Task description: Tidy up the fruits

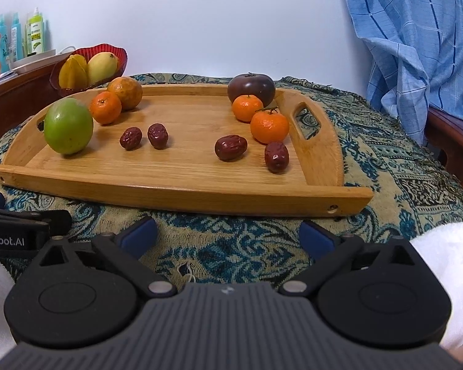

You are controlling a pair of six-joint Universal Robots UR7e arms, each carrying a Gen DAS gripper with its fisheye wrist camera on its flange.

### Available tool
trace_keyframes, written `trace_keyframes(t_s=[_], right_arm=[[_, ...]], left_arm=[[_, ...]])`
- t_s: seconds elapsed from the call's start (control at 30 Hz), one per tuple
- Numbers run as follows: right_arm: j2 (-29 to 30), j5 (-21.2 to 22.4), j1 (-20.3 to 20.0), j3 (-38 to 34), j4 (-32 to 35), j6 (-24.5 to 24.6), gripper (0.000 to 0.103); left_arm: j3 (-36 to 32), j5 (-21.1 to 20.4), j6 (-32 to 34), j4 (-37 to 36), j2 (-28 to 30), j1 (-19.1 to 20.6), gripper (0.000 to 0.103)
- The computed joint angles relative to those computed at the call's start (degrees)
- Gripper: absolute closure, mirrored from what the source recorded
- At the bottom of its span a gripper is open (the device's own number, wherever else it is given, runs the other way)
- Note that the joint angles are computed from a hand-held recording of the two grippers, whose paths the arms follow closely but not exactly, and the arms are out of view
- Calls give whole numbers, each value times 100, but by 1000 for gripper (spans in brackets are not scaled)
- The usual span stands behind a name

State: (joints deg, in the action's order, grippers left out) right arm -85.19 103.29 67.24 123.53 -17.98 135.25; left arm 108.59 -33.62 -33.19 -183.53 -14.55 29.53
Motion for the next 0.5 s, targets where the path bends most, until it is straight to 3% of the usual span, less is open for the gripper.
trace_keyframes(t_s=[0.5], right_arm=[[6, -13, -4, 12, -24, -48, 0]], left_arm=[[-25, 43, -43, 7, 27, 4, 0]])
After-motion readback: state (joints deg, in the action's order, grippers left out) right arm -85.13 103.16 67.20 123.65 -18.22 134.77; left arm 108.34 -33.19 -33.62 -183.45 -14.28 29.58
